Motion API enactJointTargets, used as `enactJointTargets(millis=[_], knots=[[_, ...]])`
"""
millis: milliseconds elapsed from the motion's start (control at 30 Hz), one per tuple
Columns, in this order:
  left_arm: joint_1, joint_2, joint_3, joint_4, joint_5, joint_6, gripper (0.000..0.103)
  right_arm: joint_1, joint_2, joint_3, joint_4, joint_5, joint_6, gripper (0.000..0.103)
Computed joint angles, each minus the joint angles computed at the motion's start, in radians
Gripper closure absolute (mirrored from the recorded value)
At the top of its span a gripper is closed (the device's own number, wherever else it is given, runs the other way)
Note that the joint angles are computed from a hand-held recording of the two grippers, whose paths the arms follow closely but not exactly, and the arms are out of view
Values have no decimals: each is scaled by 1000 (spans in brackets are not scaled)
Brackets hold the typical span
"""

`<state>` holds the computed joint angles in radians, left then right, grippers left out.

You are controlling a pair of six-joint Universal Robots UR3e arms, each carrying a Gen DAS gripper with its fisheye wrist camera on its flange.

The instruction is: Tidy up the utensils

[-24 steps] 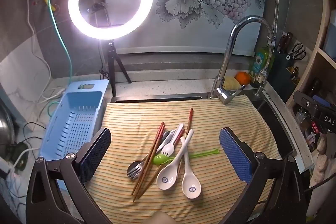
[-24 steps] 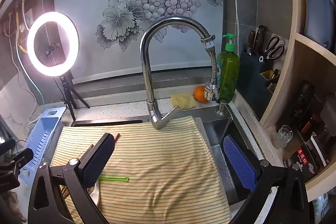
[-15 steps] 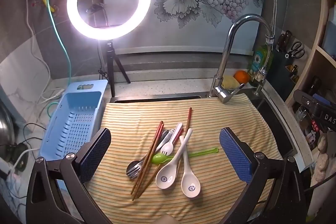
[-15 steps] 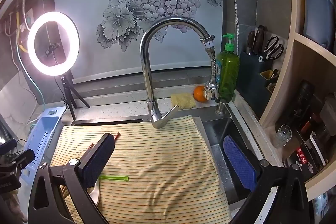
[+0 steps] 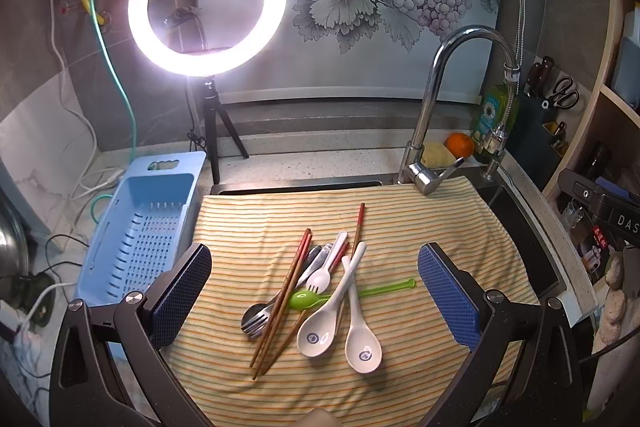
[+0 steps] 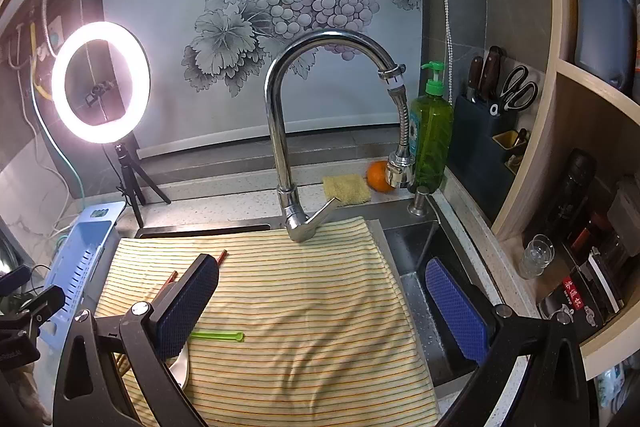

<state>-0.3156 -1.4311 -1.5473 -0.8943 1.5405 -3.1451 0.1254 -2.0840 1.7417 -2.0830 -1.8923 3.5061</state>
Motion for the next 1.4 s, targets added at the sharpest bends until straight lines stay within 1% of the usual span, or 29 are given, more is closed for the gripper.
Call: enactJointTargets(millis=[367, 1400], knots=[[3, 5, 1, -4, -2, 1, 1, 16, 12, -11, -4, -14, 5, 1], [-7, -7, 5, 3, 2, -4, 1, 8, 22, -10, -15, -8, -2, 0]])
